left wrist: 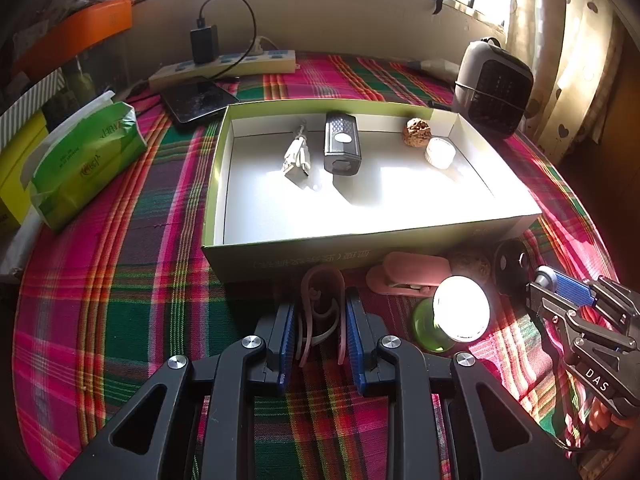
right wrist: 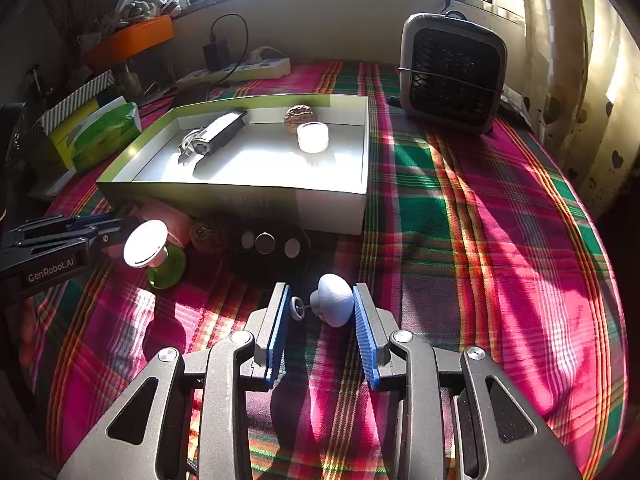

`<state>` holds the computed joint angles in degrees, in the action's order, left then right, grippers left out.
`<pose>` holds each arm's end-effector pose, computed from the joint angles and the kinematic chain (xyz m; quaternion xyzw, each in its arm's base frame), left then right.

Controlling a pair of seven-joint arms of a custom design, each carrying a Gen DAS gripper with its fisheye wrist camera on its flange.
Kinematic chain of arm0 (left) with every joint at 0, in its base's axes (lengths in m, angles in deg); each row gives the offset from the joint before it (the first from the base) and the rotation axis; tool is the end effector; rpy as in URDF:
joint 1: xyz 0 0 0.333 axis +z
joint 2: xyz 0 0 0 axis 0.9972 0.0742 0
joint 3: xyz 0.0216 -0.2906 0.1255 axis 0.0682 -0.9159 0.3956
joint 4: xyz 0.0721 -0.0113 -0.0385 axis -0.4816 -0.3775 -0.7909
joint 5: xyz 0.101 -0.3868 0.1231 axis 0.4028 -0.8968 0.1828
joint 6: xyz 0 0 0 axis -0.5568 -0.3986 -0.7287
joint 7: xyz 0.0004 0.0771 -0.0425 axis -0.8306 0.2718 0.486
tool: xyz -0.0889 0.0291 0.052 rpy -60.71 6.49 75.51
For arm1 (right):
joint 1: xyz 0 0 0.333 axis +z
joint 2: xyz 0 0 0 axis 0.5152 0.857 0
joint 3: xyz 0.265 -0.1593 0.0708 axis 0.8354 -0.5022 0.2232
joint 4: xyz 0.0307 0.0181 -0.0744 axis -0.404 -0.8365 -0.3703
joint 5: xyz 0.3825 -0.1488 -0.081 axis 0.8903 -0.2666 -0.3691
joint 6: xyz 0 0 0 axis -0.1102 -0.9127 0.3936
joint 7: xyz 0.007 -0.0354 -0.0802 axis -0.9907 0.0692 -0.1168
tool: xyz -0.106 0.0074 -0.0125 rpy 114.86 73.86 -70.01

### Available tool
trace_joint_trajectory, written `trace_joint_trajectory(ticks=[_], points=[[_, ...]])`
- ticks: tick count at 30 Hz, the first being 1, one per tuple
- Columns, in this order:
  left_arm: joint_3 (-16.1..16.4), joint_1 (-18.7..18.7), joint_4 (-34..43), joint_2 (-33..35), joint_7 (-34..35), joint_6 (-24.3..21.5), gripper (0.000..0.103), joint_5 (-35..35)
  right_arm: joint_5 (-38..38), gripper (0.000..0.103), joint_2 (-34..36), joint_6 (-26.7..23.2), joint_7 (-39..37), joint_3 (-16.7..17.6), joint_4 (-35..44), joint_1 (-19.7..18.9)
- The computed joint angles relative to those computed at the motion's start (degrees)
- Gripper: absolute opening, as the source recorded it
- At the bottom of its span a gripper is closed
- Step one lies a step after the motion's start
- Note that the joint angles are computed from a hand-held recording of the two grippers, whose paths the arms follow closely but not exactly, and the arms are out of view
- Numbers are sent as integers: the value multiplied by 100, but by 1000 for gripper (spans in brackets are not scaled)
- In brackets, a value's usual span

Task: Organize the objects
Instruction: 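Carry the white knob and pink hook over the white box with both grippers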

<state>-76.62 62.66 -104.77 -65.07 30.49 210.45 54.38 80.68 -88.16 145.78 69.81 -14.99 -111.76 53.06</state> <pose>0.4292 -0.3847 0.3775 -0.7116 0.6302 -0.2370 0.2007 0.4414 0.1985 0.3739 -0.8037 0.4918 -0.1587 0.2949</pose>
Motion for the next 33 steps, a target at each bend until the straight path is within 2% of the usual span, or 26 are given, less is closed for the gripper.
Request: trace_joint_trajectory(ticks=[14, 33], points=[[4, 3, -18, -10, -11, 20, 21, 8, 26, 33, -11, 6, -37, -8, -10, 9], [-46, -11, -111, -171, -244, 48, 21, 162, 692, 33, -136, 56, -586, -225, -37, 364]])
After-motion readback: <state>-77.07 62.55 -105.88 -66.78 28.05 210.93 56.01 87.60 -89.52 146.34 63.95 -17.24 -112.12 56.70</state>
